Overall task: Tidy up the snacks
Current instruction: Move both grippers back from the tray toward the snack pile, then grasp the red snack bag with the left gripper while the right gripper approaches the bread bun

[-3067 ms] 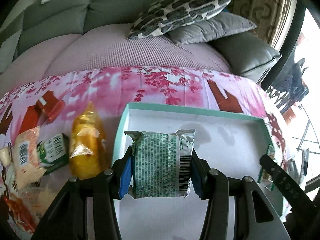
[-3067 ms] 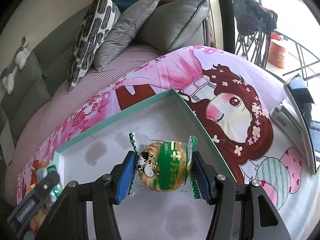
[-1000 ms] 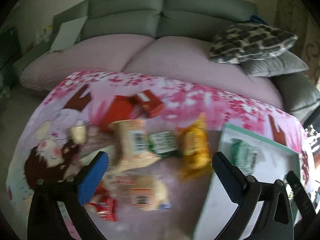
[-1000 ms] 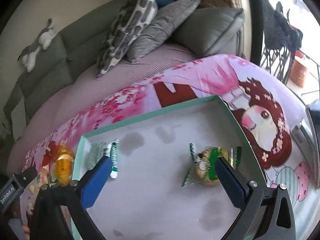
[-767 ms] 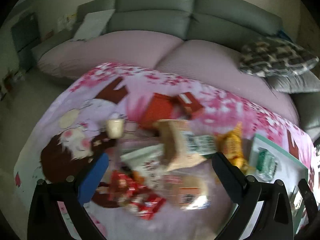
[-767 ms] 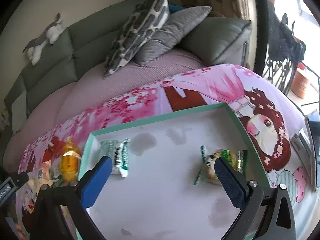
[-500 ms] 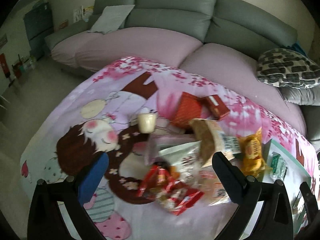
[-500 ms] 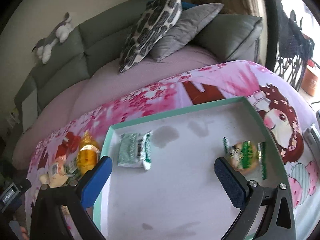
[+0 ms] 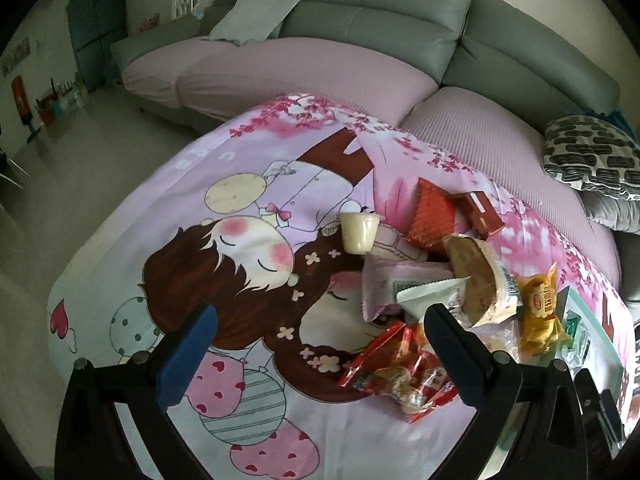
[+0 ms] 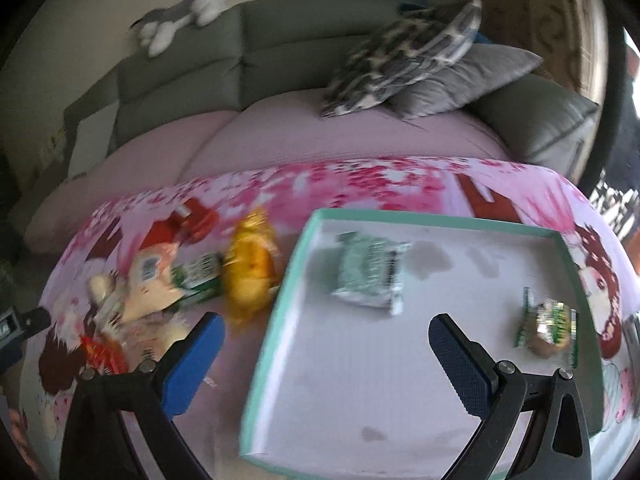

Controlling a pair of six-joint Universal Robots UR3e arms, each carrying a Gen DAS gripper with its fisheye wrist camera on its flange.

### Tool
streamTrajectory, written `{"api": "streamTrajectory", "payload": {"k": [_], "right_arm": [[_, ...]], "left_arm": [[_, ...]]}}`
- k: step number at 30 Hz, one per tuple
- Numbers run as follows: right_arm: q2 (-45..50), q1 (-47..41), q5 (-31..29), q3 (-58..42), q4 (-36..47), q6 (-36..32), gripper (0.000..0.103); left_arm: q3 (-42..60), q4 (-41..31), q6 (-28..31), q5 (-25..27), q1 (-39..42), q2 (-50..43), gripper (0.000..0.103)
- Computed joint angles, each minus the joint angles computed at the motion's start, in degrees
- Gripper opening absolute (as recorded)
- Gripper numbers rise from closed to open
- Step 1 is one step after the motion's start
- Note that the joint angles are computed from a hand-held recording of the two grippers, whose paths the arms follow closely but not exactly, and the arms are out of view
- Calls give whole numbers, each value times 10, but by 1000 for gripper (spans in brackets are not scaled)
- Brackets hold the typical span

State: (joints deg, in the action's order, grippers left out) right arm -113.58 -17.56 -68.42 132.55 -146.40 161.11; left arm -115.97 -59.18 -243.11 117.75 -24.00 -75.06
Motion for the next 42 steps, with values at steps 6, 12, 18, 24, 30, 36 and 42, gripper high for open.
{"api": "streamTrajectory", "payload": {"k": [6,12,18,24,30,36,42], "right_arm": [[28,91,-11,7,-49,20,103],[83,167,-57,2,-91,38,103],[128,199,-74,-3,-115,43,103],[163,223,-88,-8,-132,39,103],[193,227,-86,-14,-146,35,103],[201,223,-75,-11,-154,28,103],[211,234,-90,-13,-162,26,103]], "left_arm": [[-44,31,7,-31,21,22,103],[-67,66,22,-81,42,8,103],[-90,122,34,-133,57,1,103],[-100,164,41,-171,64,-27,103],[-161,272,21,-213,85,-41,103],[-174,294,24,-238,99,-59,103],[-175,288,11,-249,106,-57,103]]}}
